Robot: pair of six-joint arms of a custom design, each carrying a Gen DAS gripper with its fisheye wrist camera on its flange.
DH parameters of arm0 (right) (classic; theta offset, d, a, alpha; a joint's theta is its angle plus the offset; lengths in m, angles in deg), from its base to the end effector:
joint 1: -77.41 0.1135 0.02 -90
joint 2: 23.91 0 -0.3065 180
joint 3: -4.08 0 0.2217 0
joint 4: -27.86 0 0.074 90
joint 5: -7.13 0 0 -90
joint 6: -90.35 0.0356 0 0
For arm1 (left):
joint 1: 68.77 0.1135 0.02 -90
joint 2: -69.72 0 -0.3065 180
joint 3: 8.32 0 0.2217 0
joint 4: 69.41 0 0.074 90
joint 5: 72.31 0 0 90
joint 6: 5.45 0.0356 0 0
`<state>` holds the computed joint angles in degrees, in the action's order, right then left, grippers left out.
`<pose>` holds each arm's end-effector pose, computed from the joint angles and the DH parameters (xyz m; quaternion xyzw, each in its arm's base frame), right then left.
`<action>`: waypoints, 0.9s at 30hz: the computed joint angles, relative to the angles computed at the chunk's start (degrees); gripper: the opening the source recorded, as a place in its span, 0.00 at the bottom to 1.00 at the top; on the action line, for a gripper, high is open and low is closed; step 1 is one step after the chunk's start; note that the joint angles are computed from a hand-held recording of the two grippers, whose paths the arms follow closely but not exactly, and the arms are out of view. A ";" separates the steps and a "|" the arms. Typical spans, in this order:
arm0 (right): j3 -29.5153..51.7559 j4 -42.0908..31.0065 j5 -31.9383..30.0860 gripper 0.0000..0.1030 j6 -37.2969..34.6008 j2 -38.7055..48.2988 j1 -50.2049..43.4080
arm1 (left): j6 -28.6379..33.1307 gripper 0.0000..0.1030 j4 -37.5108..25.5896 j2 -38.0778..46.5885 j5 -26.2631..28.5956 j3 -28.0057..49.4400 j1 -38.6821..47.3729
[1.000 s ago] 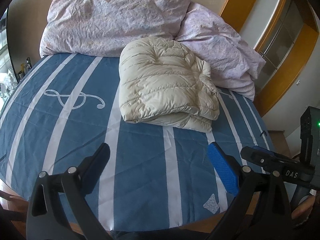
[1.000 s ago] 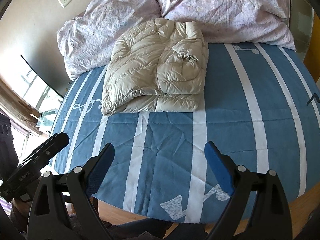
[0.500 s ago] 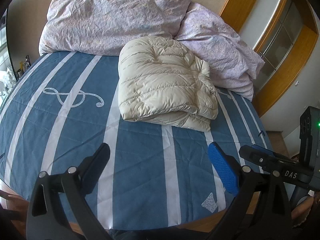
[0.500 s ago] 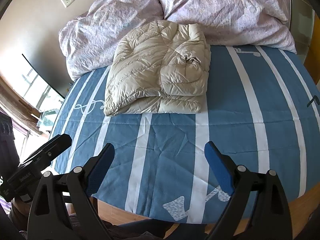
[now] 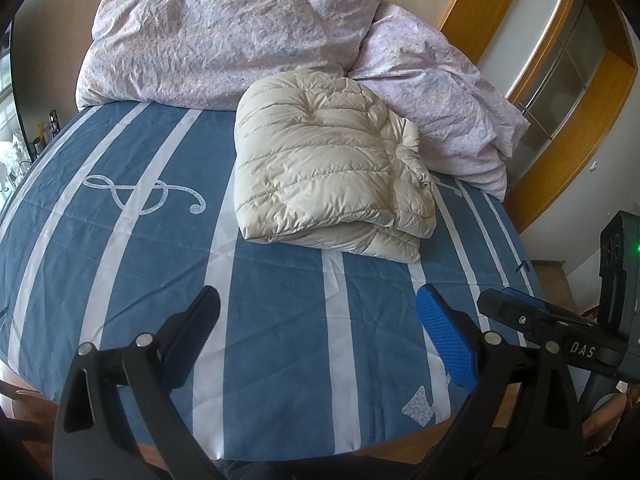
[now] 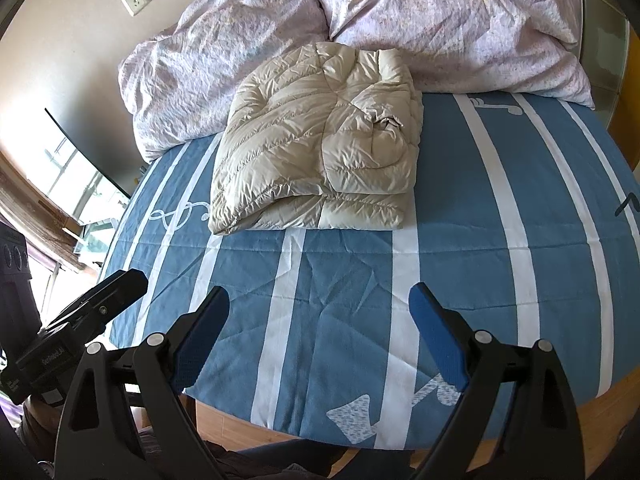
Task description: Fold large clothes
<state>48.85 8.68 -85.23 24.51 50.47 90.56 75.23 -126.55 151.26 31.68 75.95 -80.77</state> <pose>0.1968 0.0475 0.2167 0.0826 0.9322 0.1308 0.3272 0.2521 -0.0624 0.3390 0.0593 0.9439 -0.1701 0.2767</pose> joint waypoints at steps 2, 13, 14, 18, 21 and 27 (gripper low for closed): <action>0.23 -0.24 0.30 0.90 0.33 0.06 0.44 | -0.17 0.95 -0.06 0.13 -0.20 0.00 -0.06; 0.51 0.39 0.24 0.90 0.75 1.29 0.69 | 0.54 0.95 -0.99 1.02 -0.02 0.58 0.52; 0.54 0.44 0.25 0.90 0.78 1.40 0.72 | 0.62 0.95 -1.03 1.08 0.04 0.57 0.57; 0.56 0.51 0.23 0.90 0.80 1.47 0.66 | 0.57 0.95 -0.99 1.16 -0.06 0.52 0.50; 0.50 0.50 0.10 0.90 0.64 1.41 0.51 | 0.59 0.95 -1.01 1.19 -0.20 0.53 0.51; 0.54 0.85 0.11 0.90 0.64 1.89 0.54 | 0.72 0.95 -0.62 1.46 -0.31 0.29 0.71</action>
<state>49.39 9.53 -85.11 25.15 52.35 91.10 75.95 -127.17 152.72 31.37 76.23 -80.07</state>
